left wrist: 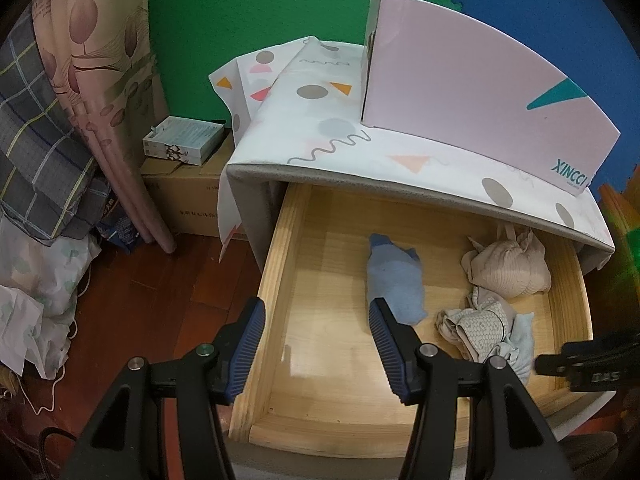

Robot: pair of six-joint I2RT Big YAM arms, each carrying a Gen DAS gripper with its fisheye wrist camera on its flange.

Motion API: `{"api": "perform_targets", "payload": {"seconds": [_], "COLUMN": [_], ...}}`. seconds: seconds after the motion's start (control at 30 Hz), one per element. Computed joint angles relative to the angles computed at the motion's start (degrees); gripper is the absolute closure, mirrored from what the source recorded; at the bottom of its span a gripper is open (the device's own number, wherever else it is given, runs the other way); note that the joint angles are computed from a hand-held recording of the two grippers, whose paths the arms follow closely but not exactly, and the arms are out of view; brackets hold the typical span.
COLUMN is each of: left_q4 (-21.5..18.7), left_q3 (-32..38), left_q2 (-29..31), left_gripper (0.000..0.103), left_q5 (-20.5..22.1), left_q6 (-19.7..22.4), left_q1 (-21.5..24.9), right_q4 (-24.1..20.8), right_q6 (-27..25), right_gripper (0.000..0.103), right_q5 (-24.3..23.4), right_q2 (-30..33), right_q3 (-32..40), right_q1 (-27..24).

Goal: Take underwear out of drawer
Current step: 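Lower the empty right tool toward the light blue underwear in the drawer, then close the right tool on the light blue underwear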

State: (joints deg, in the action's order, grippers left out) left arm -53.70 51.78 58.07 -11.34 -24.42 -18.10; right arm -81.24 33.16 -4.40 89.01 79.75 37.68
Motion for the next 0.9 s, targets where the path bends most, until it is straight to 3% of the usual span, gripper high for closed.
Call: {"api": "perform_targets", "payload": {"seconds": [0.1, 0.27, 0.43, 0.6, 0.9], "left_q4": [0.11, 0.12, 0.19, -0.09, -0.37], "left_q3": [-0.03, 0.13, 0.10, 0.11, 0.10], "left_q2": [-0.03, 0.35, 0.79, 0.60, 0.79], "left_gripper": [0.048, 0.048, 0.048, 0.048, 0.048], "left_q5": [0.07, 0.09, 0.20, 0.29, 0.27], "left_q6": [0.27, 0.38, 0.14, 0.01, 0.22], "left_q1": [0.02, -0.01, 0.00, -0.03, 0.03], "right_q4": [1.22, 2.33, 1.85, 0.17, -1.98], "right_q6": [0.89, 1.35, 0.11, -1.24, -3.92], "right_gripper": [0.036, 0.035, 0.035, 0.043, 0.044], "right_q5": [-0.47, -0.91, 1.31, 4.09, 5.98], "right_q2": [1.45, 4.05, 6.42, 7.46, 6.37], "right_q3": [-0.39, 0.00, 1.01, 1.07, -0.97], "right_q1": [0.23, 0.93, 2.05, 2.25, -0.42]}}
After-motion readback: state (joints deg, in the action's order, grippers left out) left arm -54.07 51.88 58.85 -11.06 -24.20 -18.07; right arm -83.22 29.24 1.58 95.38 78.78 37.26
